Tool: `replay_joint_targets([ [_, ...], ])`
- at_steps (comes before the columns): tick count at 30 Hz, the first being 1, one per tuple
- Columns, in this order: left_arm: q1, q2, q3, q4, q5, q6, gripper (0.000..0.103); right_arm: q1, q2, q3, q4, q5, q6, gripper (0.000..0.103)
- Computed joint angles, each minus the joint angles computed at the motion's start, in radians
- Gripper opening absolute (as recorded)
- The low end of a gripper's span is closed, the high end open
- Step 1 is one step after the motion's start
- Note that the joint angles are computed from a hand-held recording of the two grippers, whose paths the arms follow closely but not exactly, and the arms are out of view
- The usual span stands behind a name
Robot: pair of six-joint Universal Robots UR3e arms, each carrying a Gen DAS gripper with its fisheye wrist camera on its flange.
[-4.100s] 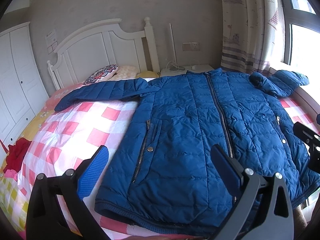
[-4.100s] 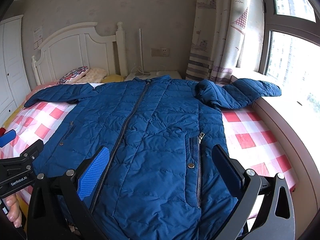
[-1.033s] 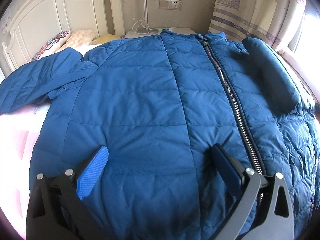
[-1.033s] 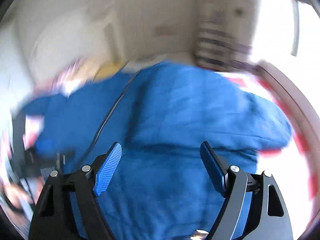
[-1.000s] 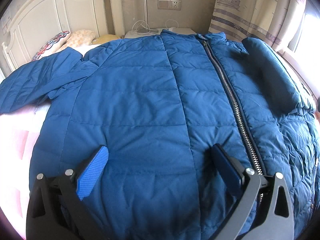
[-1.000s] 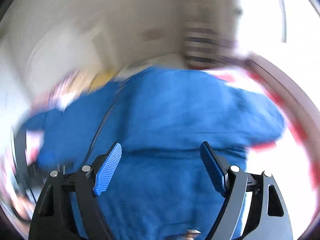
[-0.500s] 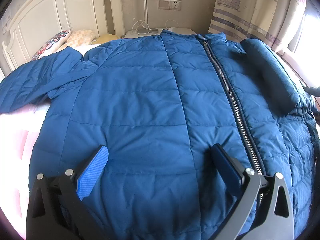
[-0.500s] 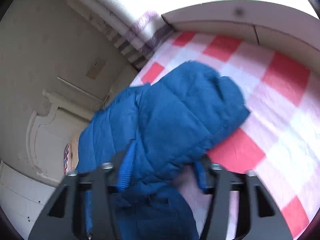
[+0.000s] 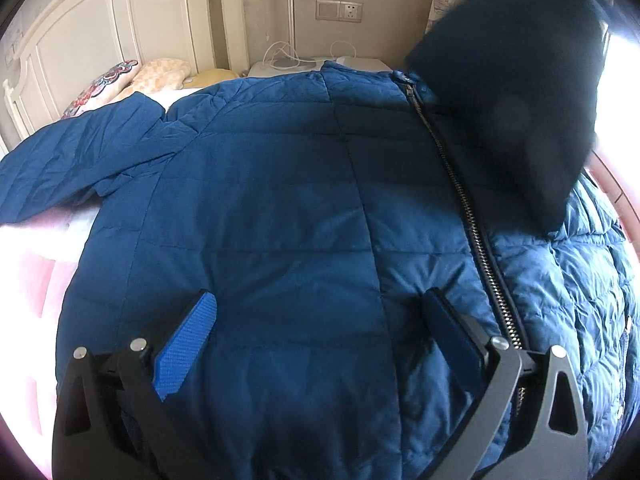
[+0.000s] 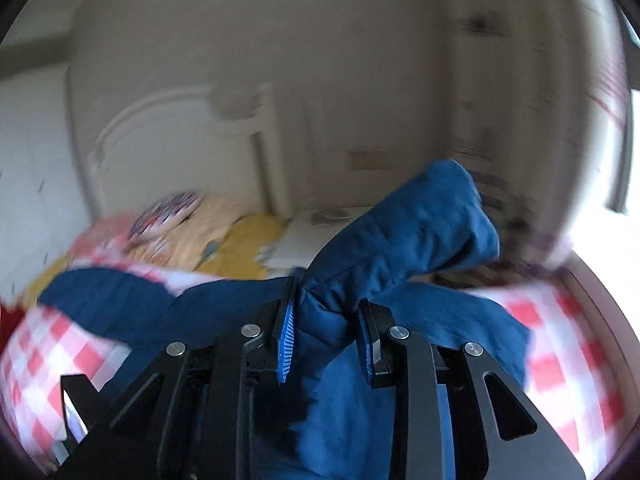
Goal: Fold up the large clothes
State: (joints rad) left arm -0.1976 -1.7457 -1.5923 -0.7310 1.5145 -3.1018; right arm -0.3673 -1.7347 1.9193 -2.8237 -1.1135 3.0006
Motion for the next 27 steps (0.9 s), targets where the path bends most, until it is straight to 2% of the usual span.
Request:
replay_joint_targets([
  [3, 0.010, 0.010, -0.016, 0.008, -0.018, 0.001, 0.101, 0.168, 0.171, -0.256, 0.222, -0.024, -0.065, 0.033],
  [5, 0.019, 0.017, -0.023, 0.010, -0.036, 0.002, 0.101, 0.215, 0.177, -0.282, 0.289, 0.020, -0.076, 0.057],
  [6, 0.022, 0.019, -0.025, 0.012, -0.041, 0.001, 0.101, 0.221, 0.159, -0.251, 0.254, 0.040, -0.070, 0.077],
  [7, 0.023, 0.020, -0.028, 0.014, -0.045, 0.000, 0.101, 0.223, 0.147, -0.227, 0.218, 0.046, -0.066, 0.081],
  [12, 0.017, 0.012, -0.019, 0.013, -0.036, 0.000, 0.101, 0.140, -0.034, -0.035, 0.132, 0.038, -0.115, 0.081],
  [15, 0.016, 0.007, -0.012, 0.012, -0.037, -0.004, 0.101, -0.039, -0.157, 0.105, 0.146, 0.050, -0.152, 0.081],
  [18, 0.034, 0.018, -0.028, 0.020, -0.058, 0.002, 0.101, -0.160, -0.223, 0.223, 0.145, -0.063, -0.148, 0.081],
  [20, 0.078, 0.057, -0.075, 0.042, -0.124, -0.010, 0.101, -0.220, -0.222, 0.262, 0.158, -0.116, -0.152, 0.081],
  [21, 0.122, 0.084, -0.097, 0.046, -0.189, -0.033, 0.101, -0.258, -0.227, 0.293, 0.163, -0.126, -0.160, 0.081],
  [23, 0.192, 0.121, -0.120, 0.048, -0.252, -0.088, 0.101, -0.341, -0.248, 0.374, 0.152, -0.125, -0.175, 0.081],
  [25, 0.258, 0.143, -0.128, 0.058, -0.264, -0.173, 0.101, -0.423, -0.259, 0.440, 0.138, -0.092, -0.180, 0.081],
  [27, 0.297, 0.118, -0.074, 0.007, -0.245, -0.242, 0.100, -0.483, -0.237, 0.481, 0.122, -0.067, -0.166, 0.081],
])
